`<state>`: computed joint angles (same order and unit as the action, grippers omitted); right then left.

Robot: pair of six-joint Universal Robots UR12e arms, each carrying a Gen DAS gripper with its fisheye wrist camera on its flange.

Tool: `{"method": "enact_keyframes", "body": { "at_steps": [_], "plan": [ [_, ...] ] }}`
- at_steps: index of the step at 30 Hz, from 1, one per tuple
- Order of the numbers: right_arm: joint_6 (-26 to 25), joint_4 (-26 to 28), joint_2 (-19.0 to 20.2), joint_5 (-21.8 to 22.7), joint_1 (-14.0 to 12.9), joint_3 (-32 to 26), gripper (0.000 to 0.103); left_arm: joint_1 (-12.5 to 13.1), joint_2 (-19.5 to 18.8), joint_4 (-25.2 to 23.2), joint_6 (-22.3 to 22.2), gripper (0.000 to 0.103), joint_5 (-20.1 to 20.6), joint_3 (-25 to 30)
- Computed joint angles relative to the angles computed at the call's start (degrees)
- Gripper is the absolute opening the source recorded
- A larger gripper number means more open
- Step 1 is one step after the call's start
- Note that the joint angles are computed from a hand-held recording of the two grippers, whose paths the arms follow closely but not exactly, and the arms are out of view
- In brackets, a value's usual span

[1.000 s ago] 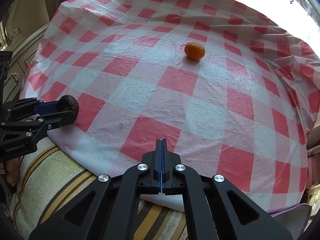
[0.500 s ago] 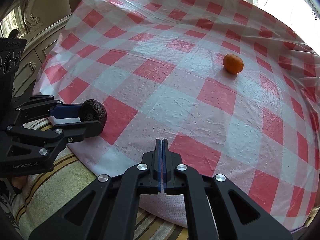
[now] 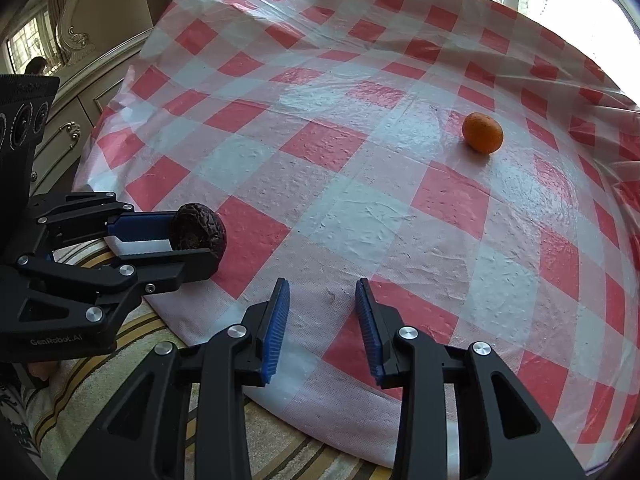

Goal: Organize fruits
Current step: 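Hold the dark fruit in the left gripper while the right gripper reaches for the small orange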

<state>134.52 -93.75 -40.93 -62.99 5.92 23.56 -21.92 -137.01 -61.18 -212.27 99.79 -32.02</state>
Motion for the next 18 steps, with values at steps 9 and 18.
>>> {"method": "enact_keyframes", "body": {
  "at_steps": [9, 18],
  "plan": [
    [0.04, -0.26, 0.38, -0.09, -0.09, -0.54, 0.008, -0.01, -0.09, -0.17, -0.03, 0.038, 0.03, 0.16],
    [0.24, -4.98, -1.47, -1.31, 0.10, 3.55, 0.000, -0.01, -0.13, -0.24, 0.04, 0.038, 0.09, 0.26]
  ]
}}
